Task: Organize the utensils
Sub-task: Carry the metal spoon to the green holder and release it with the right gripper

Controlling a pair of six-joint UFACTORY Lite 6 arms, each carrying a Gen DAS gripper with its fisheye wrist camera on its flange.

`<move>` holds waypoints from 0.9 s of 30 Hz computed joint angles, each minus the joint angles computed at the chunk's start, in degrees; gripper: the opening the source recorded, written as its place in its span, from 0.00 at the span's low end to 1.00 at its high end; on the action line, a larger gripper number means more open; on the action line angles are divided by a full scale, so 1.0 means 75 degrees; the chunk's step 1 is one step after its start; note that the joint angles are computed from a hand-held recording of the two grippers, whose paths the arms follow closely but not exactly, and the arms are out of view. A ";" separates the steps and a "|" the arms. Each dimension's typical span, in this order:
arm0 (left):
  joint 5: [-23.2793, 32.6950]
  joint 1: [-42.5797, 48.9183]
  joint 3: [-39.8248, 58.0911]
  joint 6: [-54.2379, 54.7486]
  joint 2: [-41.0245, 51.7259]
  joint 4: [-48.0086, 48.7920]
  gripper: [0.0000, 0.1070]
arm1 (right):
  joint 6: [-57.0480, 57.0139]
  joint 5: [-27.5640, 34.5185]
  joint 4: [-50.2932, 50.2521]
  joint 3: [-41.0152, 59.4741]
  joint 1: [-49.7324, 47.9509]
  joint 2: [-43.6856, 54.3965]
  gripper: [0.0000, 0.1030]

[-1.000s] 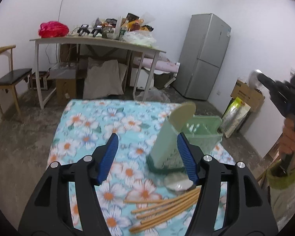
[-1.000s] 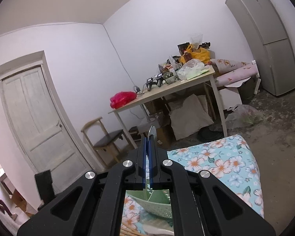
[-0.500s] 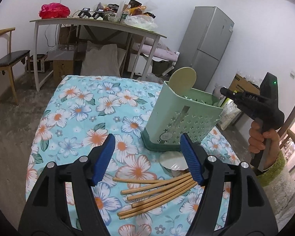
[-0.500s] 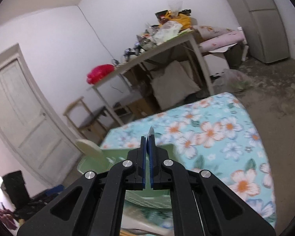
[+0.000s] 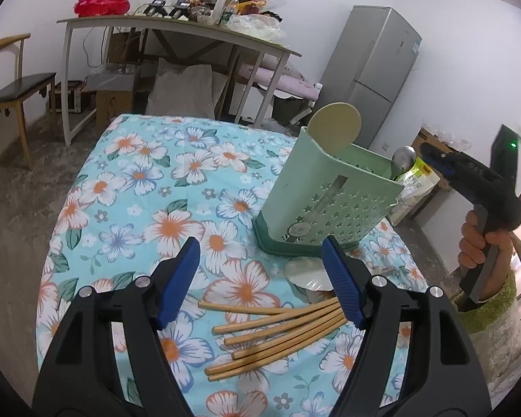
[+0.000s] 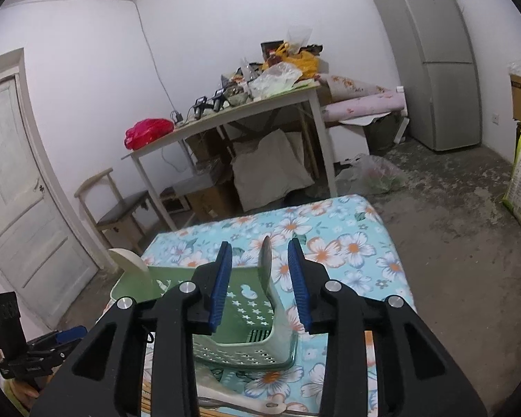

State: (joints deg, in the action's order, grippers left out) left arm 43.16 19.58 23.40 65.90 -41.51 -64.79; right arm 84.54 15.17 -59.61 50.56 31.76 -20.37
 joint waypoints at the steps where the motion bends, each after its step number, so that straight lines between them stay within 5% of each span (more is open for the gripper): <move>1: 0.0032 0.0058 -0.0022 0.0023 0.0003 -0.0008 0.64 | 0.0346 0.0264 -0.0349 -0.0080 0.0173 -0.0180 0.34; 9: -0.0305 0.0019 0.0019 -0.0565 0.0112 0.0490 0.65 | 0.1993 0.3520 -0.2159 -0.0836 0.3082 -0.1154 0.50; 13: -0.0547 -0.0065 0.0093 -0.1025 0.0233 0.0829 0.65 | 0.1790 0.4176 -0.2018 -0.1019 0.4447 -0.0600 0.54; 19: -0.0518 0.0071 -0.0013 -0.1271 0.0114 0.1012 0.65 | 0.1417 0.3534 -0.1458 -0.0556 0.5187 0.1389 0.54; 27: -0.0457 0.0241 -0.0104 -0.1081 0.0172 0.0919 0.65 | -0.0176 0.3820 -0.1090 0.1181 0.5493 0.4134 0.49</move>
State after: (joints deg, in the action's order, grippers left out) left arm 39.73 21.39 22.62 57.79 -40.22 -57.89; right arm 83.22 43.82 -67.79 59.42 72.96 10.63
